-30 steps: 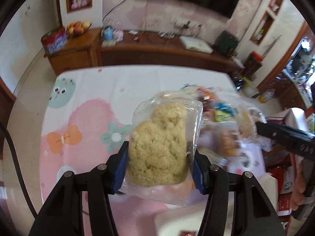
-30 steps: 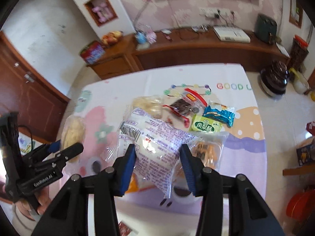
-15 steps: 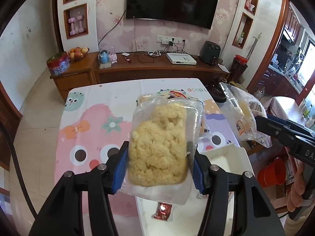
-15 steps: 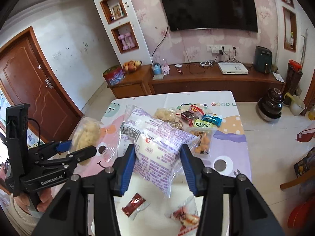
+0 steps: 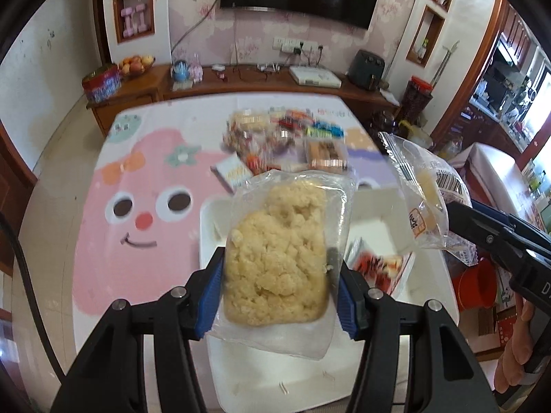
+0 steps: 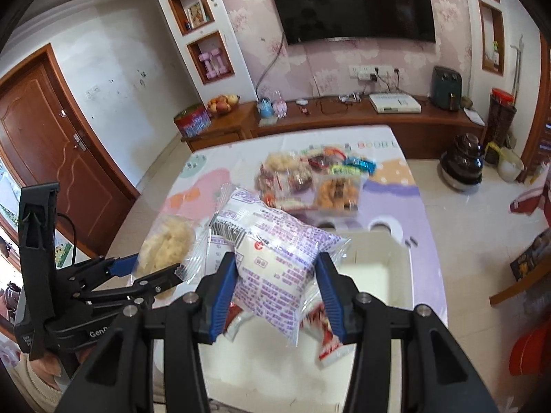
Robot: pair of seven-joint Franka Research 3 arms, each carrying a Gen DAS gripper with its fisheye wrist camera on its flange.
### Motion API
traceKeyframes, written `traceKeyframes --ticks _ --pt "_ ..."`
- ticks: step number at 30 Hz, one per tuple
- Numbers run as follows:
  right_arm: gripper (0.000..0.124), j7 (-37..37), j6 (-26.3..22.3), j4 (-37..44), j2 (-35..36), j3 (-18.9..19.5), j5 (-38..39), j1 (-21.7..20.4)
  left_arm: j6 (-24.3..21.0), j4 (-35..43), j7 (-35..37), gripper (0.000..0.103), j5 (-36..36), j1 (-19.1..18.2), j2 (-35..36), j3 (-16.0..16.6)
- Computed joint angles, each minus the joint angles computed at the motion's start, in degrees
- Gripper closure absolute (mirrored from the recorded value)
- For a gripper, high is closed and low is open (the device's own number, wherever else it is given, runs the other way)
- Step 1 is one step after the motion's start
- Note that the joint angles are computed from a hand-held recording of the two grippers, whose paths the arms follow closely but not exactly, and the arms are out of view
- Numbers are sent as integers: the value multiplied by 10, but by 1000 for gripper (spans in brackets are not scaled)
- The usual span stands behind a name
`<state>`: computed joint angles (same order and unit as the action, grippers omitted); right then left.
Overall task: Organize snacks
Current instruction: 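Carry both bags over the white tray and release them inside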
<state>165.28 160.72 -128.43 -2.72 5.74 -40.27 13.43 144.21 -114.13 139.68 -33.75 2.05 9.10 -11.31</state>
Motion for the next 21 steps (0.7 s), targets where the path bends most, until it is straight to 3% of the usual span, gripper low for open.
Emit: traceKeyframes --ticks 5,11,12,14,18,21 --pt "76 -28 -18 -14 13 0 48 11 31 -34 -39 48 63 -12 2 4" --pt "73 -76 -18 -19 36 -9 123 27 20 -39 -58 46 87 -7 4 0" --pt "73 -75 -23 -18 39 -10 126 30 23 -41 -58 43 88 -8 2 -1" --pt "73 -69 -24 -20 39 -14 131 35 30 -44 -61 18 91 -9 0 -1" --pt "70 -87 13 -35 39 -19 176 36 29 -43 -72 14 93 -9 0 1" --pt "69 -74 2 -32 39 -20 164 39 19 -36 -88 14 102 -8 7 3"
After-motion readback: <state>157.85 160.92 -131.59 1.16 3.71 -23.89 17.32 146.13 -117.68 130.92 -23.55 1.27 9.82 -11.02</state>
